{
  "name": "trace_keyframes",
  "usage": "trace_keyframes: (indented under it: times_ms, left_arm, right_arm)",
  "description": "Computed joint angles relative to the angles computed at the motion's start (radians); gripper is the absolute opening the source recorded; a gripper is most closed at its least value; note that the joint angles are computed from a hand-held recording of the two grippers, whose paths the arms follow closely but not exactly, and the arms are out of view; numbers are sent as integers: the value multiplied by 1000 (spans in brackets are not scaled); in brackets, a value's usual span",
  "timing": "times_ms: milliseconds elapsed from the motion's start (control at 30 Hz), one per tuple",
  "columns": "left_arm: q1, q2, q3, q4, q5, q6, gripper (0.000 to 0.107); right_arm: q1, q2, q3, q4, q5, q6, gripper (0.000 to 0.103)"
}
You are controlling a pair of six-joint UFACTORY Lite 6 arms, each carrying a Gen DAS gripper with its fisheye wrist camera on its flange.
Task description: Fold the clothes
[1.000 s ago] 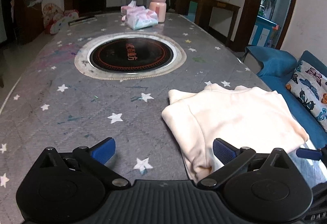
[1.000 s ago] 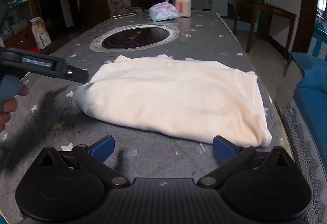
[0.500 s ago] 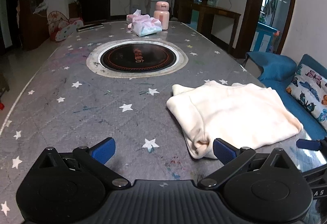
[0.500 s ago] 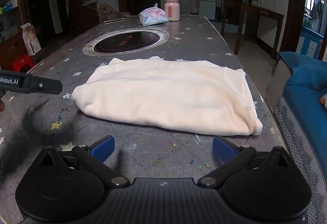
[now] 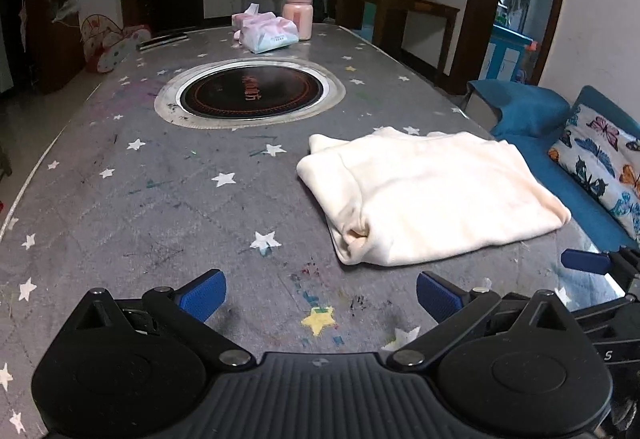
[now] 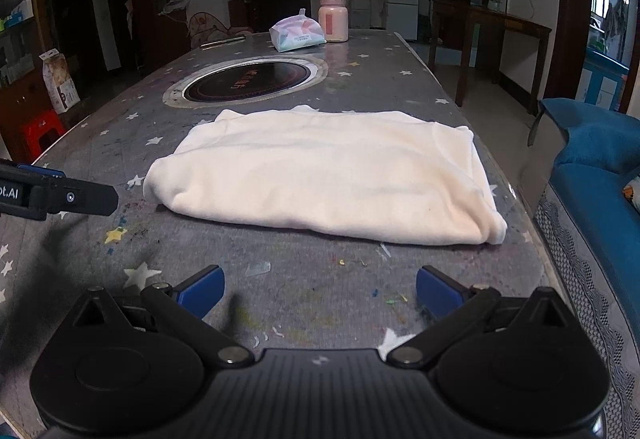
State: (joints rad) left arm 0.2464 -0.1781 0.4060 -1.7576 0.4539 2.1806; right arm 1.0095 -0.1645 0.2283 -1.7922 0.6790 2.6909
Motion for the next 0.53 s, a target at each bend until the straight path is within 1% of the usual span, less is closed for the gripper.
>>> trace_keyframes:
  times_ms: [200, 433, 533]
  left_arm:
    - [-21, -35, -30, 9, -12, -9, 103]
    - [-26, -79, -59, 60, 20, -54, 103]
    - [-41, -102, -70, 64, 19, -60, 103]
  right_arm:
    - [17, -7, -5, 17, 11, -1, 103]
    - [38, -15, -10, 38, 25, -4, 103]
    - [52, -18, -7, 60, 36, -20, 103]
